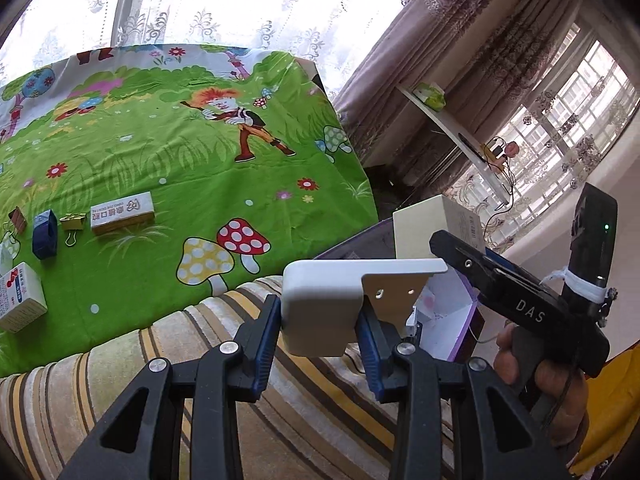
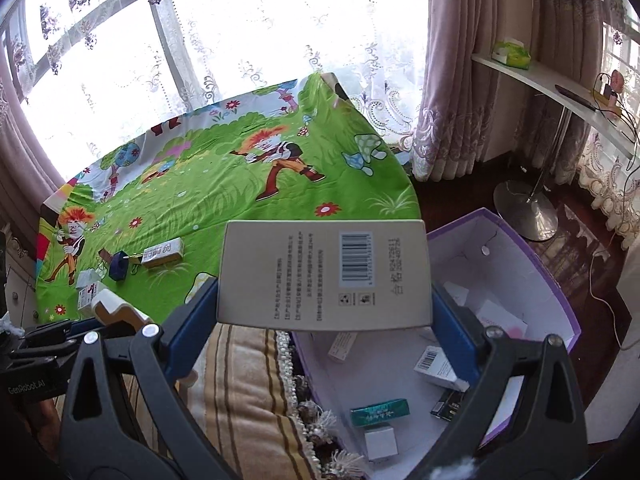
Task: Organize rigid objects
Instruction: 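Carry both items into the purple box and open both tools to release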
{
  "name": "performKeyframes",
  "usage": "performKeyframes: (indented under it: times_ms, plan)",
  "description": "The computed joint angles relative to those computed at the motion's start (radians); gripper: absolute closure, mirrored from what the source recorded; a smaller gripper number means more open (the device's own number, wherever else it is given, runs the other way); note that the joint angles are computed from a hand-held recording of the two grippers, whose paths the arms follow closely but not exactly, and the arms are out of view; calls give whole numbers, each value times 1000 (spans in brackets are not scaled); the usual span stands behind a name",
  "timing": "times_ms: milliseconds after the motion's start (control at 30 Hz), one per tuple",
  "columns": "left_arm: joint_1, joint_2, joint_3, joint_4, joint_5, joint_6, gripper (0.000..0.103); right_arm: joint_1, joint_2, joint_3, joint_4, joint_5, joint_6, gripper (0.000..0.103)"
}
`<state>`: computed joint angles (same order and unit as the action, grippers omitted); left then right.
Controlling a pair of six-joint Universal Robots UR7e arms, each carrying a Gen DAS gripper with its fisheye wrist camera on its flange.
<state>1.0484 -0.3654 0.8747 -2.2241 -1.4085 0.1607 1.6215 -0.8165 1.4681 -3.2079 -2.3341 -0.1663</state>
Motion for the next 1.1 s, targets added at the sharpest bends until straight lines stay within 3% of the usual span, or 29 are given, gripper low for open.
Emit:
performKeyframes:
  times_ms: [233, 267, 367, 500, 633, 833, 1000, 1100]
  plan:
    - [-29, 20, -2, 23, -59, 42, 63, -14, -71, 62, -46, -51, 58, 3]
    - [-32, 26, -8, 30, -63, 42, 61, -15, -72, 62, -46, -58, 62, 3]
    - [-36, 33, -17, 48, -80, 41, 39, -17, -77, 70, -61, -80, 73, 3]
    - [-34, 16, 5, 11, -91, 47, 36, -13, -80, 74, -80, -85, 68, 3]
    - [-38, -12, 49, -94, -55, 54, 36, 2, -68, 58, -96, -85, 30, 3]
    - [-71, -57, 169, -360, 84, 157, 30, 26, -35, 21, -107, -91, -24, 3]
    - [-78, -80, 236, -533, 123, 321, 23, 56, 23, -43, -172, -127, -105, 2]
    - [-64, -90, 236, -549, 113, 345, 23, 72, 64, -91, -236, -135, -174, 1]
